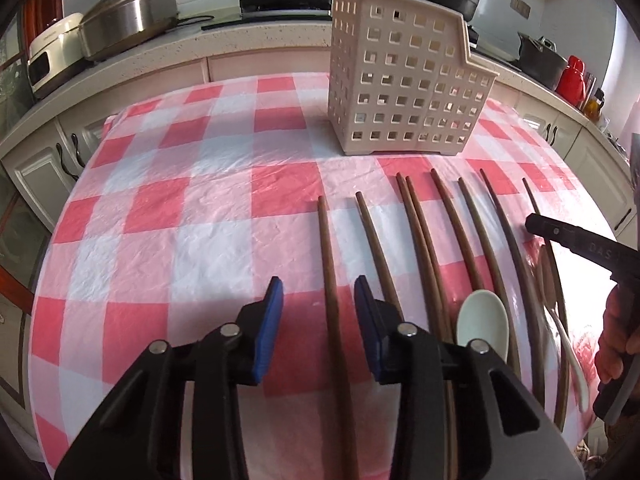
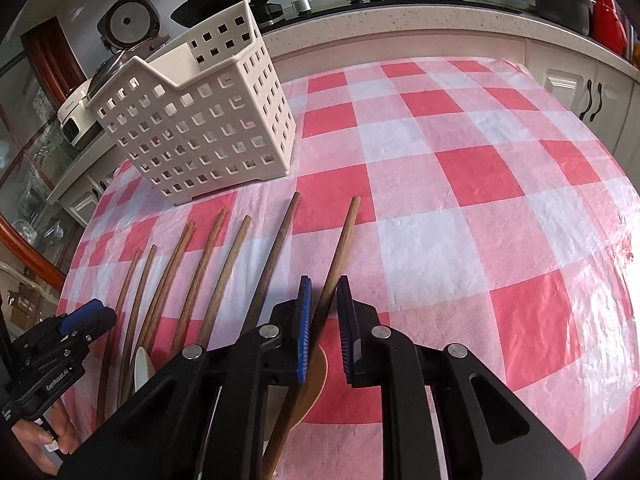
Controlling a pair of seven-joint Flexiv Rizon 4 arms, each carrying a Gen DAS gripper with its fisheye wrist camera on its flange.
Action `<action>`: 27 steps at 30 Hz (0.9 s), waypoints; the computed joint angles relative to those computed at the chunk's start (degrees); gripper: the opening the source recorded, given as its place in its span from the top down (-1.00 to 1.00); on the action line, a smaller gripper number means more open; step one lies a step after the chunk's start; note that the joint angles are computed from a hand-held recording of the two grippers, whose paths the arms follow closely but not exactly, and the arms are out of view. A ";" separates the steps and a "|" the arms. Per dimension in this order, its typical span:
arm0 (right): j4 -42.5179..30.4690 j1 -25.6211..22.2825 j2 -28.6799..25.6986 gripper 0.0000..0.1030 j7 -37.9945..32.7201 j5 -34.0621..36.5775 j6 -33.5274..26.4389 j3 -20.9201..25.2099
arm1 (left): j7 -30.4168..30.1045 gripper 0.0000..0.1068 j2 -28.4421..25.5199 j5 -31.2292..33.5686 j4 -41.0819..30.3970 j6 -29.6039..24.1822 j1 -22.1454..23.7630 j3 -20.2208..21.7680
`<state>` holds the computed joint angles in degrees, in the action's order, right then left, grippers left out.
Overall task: Organize utensils
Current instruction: 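Close the left tool on a wooden chopstick while the right tool grasps another chopstick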
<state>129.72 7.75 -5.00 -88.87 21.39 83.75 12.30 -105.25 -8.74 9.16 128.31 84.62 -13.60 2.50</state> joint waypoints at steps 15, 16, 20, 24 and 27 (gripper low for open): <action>-0.55 -0.50 0.01 0.83 -3.58 3.57 1.57 0.61 | -2.54 0.89 -2.67 5.18 -4.45 -2.01 -1.77 1.46; -0.44 -0.54 0.20 0.83 -3.55 3.54 1.82 0.54 | -2.76 0.89 -2.56 5.25 -4.24 -1.58 -1.84 1.58; -0.27 -0.86 1.79 0.83 -5.37 5.80 1.79 0.59 | -6.91 0.89 -0.83 8.43 -3.88 -0.15 -3.32 3.52; 0.21 -0.05 4.19 0.83 -7.50 8.36 1.87 -0.19 | -12.58 0.89 2.18 13.59 -3.67 0.34 -3.91 4.61; 1.14 1.26 6.59 0.83 -8.19 9.01 2.96 -1.34 | -16.80 0.89 5.05 18.03 -3.42 0.13 -3.06 4.01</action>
